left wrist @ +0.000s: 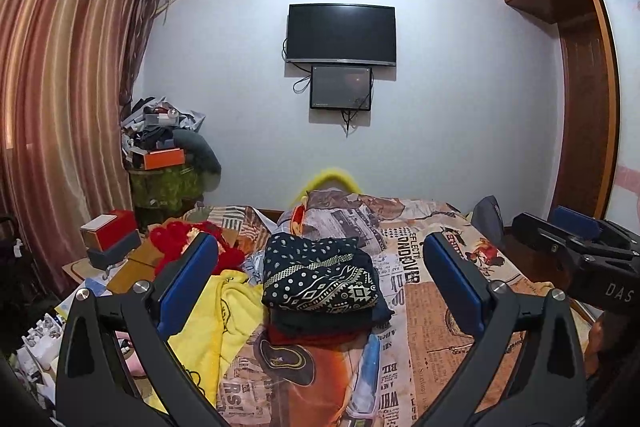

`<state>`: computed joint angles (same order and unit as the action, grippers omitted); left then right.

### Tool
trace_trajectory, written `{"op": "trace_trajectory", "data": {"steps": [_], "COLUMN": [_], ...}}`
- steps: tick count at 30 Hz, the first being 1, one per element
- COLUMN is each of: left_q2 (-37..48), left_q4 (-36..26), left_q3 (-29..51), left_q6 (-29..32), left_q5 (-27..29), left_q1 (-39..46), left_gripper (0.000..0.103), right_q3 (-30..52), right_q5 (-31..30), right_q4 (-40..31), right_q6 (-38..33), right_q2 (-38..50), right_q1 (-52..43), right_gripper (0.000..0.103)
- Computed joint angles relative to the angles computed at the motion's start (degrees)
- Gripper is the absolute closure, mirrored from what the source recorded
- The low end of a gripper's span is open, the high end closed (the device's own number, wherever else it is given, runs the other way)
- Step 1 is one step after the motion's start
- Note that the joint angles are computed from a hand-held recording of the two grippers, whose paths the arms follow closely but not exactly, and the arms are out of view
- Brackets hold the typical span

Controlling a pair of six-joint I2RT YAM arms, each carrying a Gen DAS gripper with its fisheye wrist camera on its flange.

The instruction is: Fold large clothes

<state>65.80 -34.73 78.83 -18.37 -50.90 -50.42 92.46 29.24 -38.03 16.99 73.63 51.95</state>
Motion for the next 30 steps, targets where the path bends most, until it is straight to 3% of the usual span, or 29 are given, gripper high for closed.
{"op": "trace_trajectory", "data": {"steps": [30], "left_q2": [0.46], "left_q4": [-0.86], "left_q3": [0.15], "left_q6": [-1.93], "left_q5": [1.07], "left_q1": [0.87], "left_gripper": [0.0], "right_q3": [1.01], "right_q5": [-1.43], "right_q4": [-1.49], "right_q6": [0.79], "right_q2": [0.25], "right_q1": [-0.68], "right_gripper": [0.014]}}
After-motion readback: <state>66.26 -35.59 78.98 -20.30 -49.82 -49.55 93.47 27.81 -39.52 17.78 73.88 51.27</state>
